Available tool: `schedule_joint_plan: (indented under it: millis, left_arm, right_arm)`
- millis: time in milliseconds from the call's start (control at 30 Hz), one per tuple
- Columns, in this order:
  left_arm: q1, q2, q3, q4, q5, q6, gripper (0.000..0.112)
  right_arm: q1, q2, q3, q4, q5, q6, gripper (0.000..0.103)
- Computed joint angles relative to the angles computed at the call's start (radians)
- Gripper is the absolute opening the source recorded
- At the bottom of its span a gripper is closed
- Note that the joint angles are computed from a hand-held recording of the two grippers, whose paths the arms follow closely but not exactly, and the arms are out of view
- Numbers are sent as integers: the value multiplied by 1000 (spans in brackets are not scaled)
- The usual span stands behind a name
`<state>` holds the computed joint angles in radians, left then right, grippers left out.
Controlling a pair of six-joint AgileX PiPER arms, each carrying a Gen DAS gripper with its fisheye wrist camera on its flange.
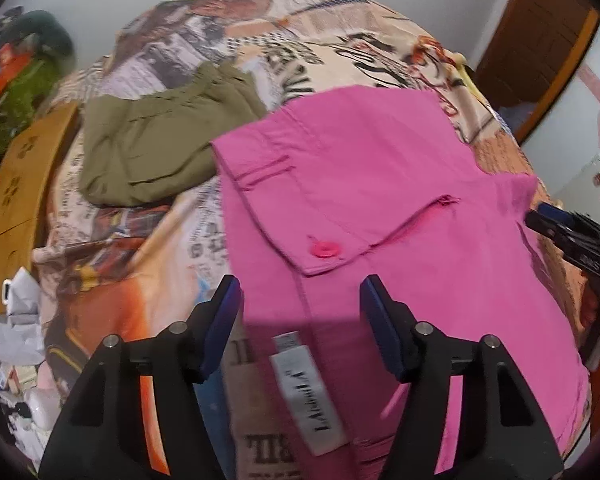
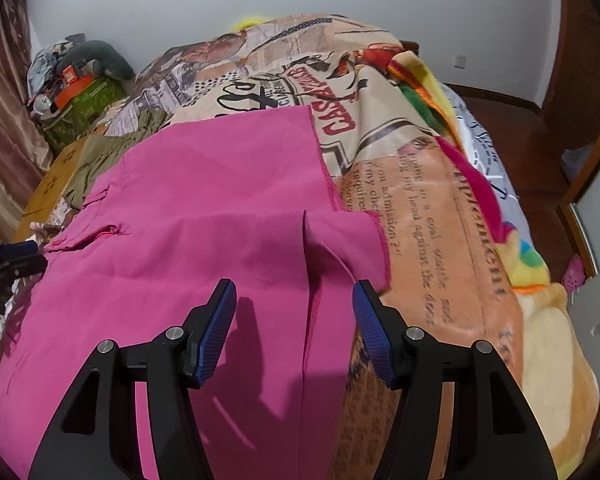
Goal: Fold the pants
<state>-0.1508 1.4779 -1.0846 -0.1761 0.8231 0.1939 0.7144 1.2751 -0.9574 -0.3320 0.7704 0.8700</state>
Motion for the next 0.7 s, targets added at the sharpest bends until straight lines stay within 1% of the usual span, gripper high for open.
schedule_joint_plan:
  millis: [33, 100, 167, 233, 267, 300, 333, 367, 433, 467, 500, 667, 700]
  left_arm:
    - [-4, 6, -3, -7, 6, 4, 61]
    - [-8, 27, -21, -25, 23, 13, 59]
    - [-11, 46, -35, -37, 35, 18, 56]
    - [-8, 61, -44, -60, 46, 33, 48]
    - [-8, 64, -46, -68, 48, 35, 47]
    - [-10, 64, -46, -69, 48, 34, 45]
    - [-16, 63, -46, -60, 46, 23, 45]
    - [-18, 63, -46, -56, 46, 18, 44]
    - [-24, 64, -48, -47, 51, 6, 42]
    - [-28, 64, -51, -40, 52, 0, 41]
    - [-33, 63, -51, -30, 49, -8, 40]
    - [-52, 61, -44, 14, 31, -40, 40]
    - [-60, 59, -39, 35, 23, -55, 37]
  right_arm:
    - [-15, 7, 0, 16, -17, -24, 55]
    - [-48, 20, -1, 58, -51, -77, 48]
    - [-89, 35, -1, 134, -88, -157, 43]
    - [-118, 51, 1, 196, -118, -219, 40]
    - [-132, 61, 2, 228, -132, -250, 36]
    - [-141, 66, 6, 252, -143, -272, 30]
    - [-157, 76, 8, 300, -154, -316, 27]
    - [-165, 83, 9, 320, -159, -331, 25]
    - [-171, 72, 33, 330, -197, -321, 16]
    - [-176, 68, 40, 344, -206, -330, 11]
    - [-178, 63, 44, 338, -208, -320, 9]
    - [-195, 56, 60, 373, -222, -348, 5]
    - [-197, 62, 59, 380, -221, -356, 5]
